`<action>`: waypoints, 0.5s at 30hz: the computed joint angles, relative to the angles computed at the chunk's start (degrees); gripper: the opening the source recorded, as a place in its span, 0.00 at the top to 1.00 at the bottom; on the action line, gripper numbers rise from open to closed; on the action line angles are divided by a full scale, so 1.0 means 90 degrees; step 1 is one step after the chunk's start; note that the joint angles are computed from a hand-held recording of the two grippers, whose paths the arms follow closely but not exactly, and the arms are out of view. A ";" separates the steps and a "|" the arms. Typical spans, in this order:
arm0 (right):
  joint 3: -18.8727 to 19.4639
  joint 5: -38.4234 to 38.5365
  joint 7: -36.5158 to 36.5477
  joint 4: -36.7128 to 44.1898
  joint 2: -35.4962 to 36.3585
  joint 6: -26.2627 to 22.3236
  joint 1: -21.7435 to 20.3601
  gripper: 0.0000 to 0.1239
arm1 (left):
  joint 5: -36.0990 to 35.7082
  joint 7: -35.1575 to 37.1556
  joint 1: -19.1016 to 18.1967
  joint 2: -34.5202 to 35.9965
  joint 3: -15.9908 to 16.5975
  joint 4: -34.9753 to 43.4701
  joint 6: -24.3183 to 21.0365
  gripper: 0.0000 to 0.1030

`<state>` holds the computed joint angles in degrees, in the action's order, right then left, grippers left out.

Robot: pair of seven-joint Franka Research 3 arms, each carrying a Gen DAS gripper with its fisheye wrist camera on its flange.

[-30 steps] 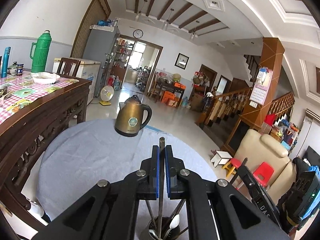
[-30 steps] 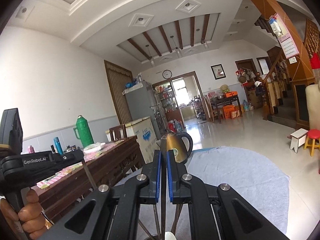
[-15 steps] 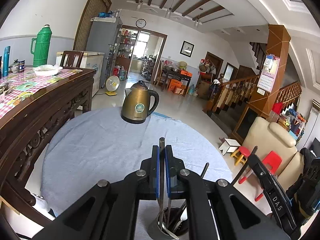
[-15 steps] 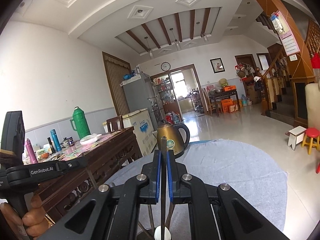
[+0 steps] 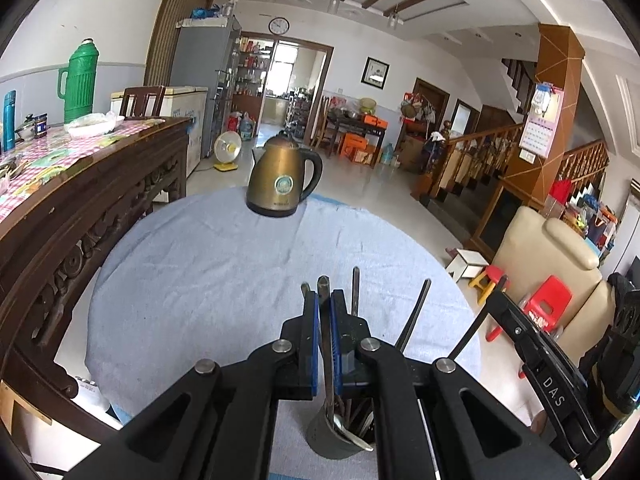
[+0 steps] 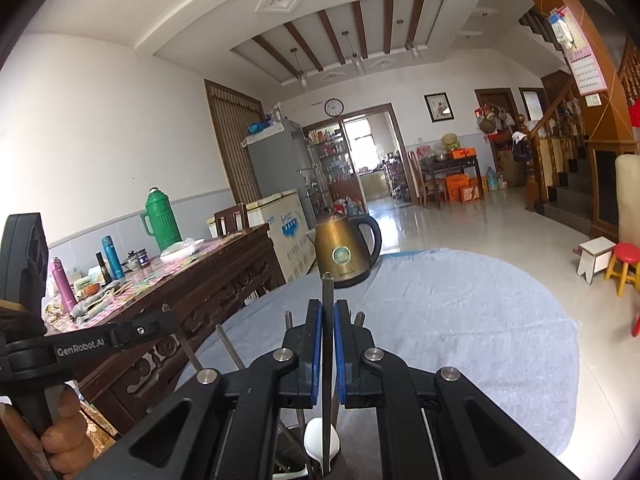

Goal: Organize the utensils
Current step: 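Lower the chopstick into the grey cup with the left gripper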

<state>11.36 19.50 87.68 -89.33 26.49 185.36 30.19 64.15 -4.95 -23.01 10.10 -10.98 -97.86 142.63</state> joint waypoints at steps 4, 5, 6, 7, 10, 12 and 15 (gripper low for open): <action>0.0037 -0.0004 0.0004 0.0050 0.0038 -0.0102 -0.0033 0.95 | -0.0099 0.0109 -0.0015 0.0041 -0.0017 0.0023 -0.0074 0.94; 0.0034 -0.0005 0.0006 0.0060 0.0048 -0.0116 -0.0027 0.95 | -0.0155 0.0159 -0.0015 0.0059 -0.0020 0.0033 -0.0091 0.94; 0.0019 -0.0009 0.0012 0.0083 0.0064 -0.0140 -0.0011 0.95 | -0.0206 0.0215 -0.0017 0.0086 -0.0018 0.0070 -0.0120 0.94; 0.0024 -0.0011 0.0011 0.0104 0.0081 -0.0162 -0.0005 0.95 | -0.0256 0.0251 -0.0022 0.0098 -0.0015 0.0075 -0.0151 0.94; -0.0008 -0.0028 0.0025 0.0174 0.0129 -0.0228 0.0041 0.95 | -0.0380 0.0319 -0.0018 0.0104 0.0000 0.0054 -0.0173 0.94; -0.0026 -0.0036 0.0035 0.0200 0.0149 -0.0263 0.0071 0.95 | -0.0438 0.0355 -0.0052 0.0127 -0.0007 0.0092 -0.0274 0.94; 0.0007 -0.0041 0.0022 0.0249 0.0182 -0.0334 0.0057 0.95 | -0.0502 0.0404 -0.0058 0.0121 -0.0002 0.0080 -0.0303 0.93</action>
<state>11.42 19.13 87.88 -87.09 28.13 182.35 30.70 59.63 -1.32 -23.53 11.19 -11.00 -97.15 139.90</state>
